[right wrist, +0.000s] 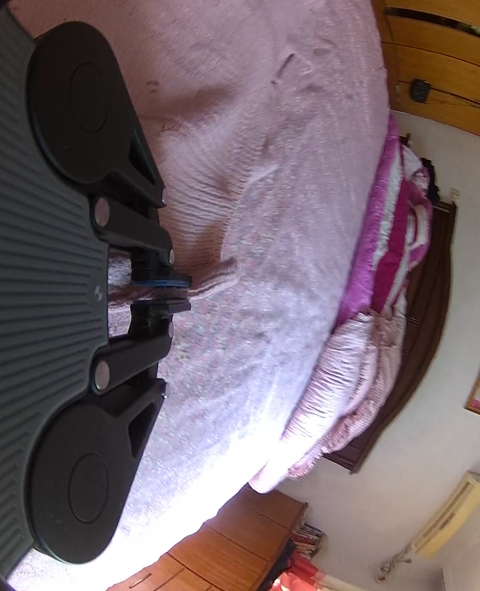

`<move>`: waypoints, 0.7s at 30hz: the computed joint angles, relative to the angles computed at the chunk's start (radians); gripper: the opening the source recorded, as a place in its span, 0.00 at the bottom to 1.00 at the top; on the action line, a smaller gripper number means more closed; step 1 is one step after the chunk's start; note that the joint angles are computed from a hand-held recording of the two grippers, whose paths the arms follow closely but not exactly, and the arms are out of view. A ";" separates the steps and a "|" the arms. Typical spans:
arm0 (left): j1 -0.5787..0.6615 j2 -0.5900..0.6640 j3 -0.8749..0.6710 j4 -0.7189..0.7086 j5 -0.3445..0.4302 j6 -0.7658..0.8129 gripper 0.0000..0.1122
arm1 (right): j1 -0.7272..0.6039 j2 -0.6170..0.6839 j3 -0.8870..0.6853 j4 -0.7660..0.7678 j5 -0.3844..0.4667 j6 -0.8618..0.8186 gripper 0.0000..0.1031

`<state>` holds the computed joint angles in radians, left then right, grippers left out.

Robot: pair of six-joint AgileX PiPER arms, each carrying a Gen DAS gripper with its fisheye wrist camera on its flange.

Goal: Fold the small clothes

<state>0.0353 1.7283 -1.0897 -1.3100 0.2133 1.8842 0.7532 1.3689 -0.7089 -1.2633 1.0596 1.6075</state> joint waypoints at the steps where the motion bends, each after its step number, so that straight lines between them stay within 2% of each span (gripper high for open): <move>1: 0.001 0.002 0.002 -0.022 0.000 0.019 0.11 | -0.022 0.008 0.000 0.001 -0.019 0.000 0.06; 3: 0.004 0.002 0.000 -0.005 0.002 -0.005 0.13 | -0.073 0.008 -0.002 0.016 -0.073 -0.009 0.06; 6: 0.012 -0.003 -0.023 0.159 0.016 -0.199 0.22 | -0.108 -0.004 -0.003 0.028 -0.110 0.005 0.07; 9: 0.041 -0.022 -0.051 0.290 0.086 -0.364 0.25 | -0.116 -0.042 -0.002 0.048 -0.105 0.019 0.07; 13: 0.093 -0.074 -0.030 0.261 0.173 -0.333 0.40 | -0.109 -0.175 0.023 0.095 -0.098 0.077 0.10; 14: 0.107 -0.089 -0.020 0.248 0.195 -0.315 0.42 | -0.122 -0.220 0.031 0.130 -0.122 0.075 0.15; 15: 0.121 -0.104 -0.010 0.246 0.216 -0.308 0.42 | -0.139 -0.257 0.038 0.164 -0.153 0.069 0.20; 18: 0.151 -0.147 0.019 0.275 0.270 -0.333 0.42 | -0.161 -0.370 0.075 0.271 -0.215 0.050 0.28; 21: 0.179 -0.186 0.056 0.286 0.315 -0.331 0.42 | -0.149 -0.458 0.121 0.361 -0.240 0.059 0.28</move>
<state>0.2142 1.5428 -1.0337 -1.0239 0.5281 1.5532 0.6042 0.9104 -0.5883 -0.9019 0.8195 1.6664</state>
